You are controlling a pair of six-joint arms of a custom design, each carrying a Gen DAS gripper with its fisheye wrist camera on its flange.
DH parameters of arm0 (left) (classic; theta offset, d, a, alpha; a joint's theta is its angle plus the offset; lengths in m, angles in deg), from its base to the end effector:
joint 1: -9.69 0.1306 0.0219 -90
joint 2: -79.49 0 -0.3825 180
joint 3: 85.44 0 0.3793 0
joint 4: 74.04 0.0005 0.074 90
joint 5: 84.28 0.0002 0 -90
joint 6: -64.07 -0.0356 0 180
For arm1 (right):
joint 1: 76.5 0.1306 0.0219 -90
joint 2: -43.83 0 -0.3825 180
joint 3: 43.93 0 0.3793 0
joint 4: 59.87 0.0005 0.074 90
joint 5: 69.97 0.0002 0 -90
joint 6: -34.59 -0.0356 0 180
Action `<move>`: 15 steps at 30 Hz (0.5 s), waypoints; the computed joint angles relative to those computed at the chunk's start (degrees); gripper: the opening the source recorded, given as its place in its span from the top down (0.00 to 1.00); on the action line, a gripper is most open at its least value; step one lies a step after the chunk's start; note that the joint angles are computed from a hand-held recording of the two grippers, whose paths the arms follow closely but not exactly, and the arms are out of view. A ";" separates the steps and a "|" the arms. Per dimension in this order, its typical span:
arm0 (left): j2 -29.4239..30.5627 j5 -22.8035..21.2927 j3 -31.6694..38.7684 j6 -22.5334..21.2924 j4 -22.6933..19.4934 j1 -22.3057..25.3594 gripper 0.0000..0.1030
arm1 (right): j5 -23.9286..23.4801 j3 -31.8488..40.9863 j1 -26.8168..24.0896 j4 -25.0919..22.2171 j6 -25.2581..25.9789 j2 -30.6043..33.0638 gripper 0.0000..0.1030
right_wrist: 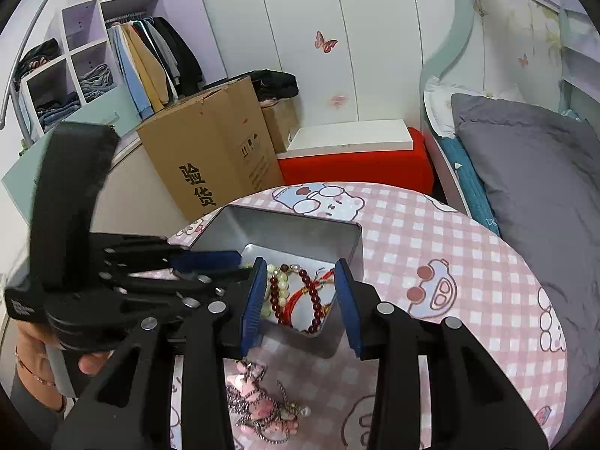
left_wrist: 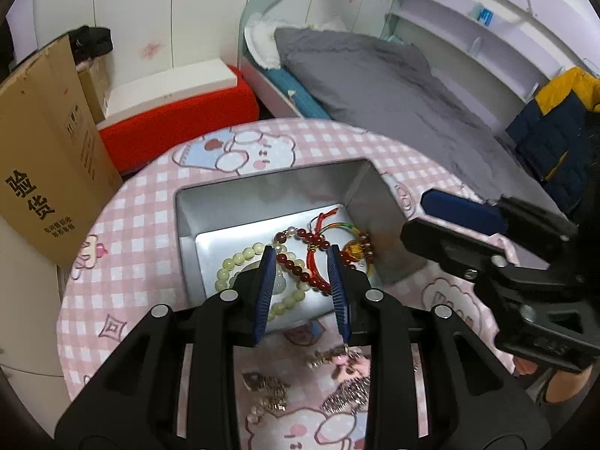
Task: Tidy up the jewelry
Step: 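Lift both grippers out of the box back toward the jewelry pile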
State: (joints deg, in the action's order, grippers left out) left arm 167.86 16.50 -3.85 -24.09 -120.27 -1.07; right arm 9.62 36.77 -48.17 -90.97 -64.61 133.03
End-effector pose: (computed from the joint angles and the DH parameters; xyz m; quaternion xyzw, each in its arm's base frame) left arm 0.4438 -0.0916 0.3810 0.1031 0.9390 -0.1232 0.3041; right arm 0.4158 0.2309 0.3874 -0.1878 0.8822 0.2141 0.3751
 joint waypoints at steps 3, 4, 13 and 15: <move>-3.43 0.14 -2.13 -0.34 0.88 0.03 0.72 | -0.36 -1.43 -0.18 -0.02 -0.43 -1.59 0.66; -4.47 0.21 -2.86 -0.44 1.09 0.09 0.72 | -0.29 -2.13 -0.11 0.06 -0.50 -2.35 0.66; -12.94 -2.75 -11.29 -1.61 3.28 -2.08 0.47 | 0.15 -8.31 1.00 -0.25 -1.13 -8.39 0.64; -14.30 -4.96 -13.39 -2.12 4.17 -3.54 0.47 | 0.91 -9.58 1.58 -0.28 -1.33 -9.43 0.64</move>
